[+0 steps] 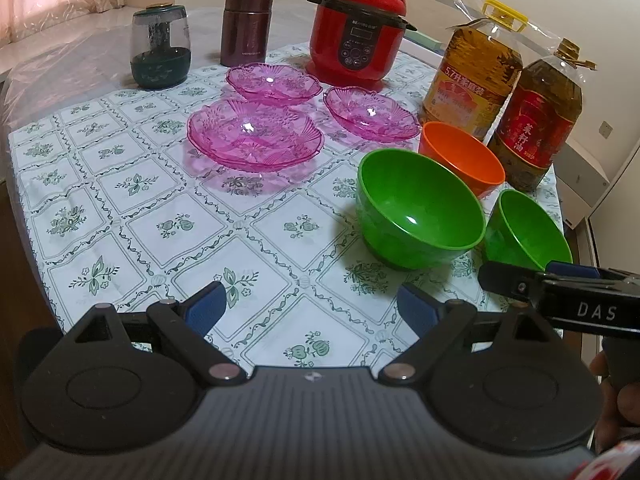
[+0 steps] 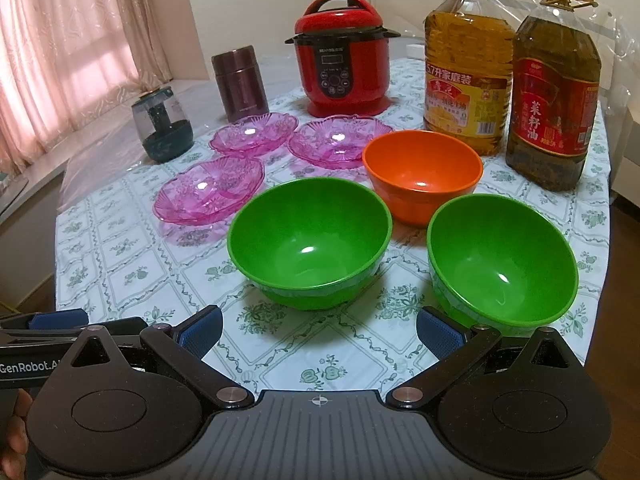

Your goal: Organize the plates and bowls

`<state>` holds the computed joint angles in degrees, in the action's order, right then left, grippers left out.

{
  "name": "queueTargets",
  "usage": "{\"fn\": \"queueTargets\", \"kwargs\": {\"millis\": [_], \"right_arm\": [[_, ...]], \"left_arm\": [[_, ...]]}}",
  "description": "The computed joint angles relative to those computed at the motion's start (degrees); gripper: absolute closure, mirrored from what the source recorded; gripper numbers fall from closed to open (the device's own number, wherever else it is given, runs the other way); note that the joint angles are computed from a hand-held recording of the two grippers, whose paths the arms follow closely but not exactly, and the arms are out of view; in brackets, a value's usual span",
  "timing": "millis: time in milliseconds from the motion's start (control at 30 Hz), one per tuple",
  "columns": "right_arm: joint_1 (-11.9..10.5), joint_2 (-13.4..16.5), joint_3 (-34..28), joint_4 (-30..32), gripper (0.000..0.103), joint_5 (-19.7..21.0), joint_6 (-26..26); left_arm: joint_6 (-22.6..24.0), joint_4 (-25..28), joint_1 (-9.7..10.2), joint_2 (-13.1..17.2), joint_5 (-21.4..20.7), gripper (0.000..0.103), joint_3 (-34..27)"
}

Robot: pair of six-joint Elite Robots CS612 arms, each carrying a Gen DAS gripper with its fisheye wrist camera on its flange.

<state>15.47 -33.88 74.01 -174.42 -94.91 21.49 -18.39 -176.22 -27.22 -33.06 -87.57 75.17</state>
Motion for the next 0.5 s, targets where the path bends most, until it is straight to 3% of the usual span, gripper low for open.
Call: {"fn": "queueTargets", "kwargs": {"millis": [500], "right_arm": [[-0.1,0.1,-0.3,0.1,0.000,0.1,0.3]], "left_arm": [[-1.5,0.4,0.48,0.1,-0.9,0.012,-0.8]]}}
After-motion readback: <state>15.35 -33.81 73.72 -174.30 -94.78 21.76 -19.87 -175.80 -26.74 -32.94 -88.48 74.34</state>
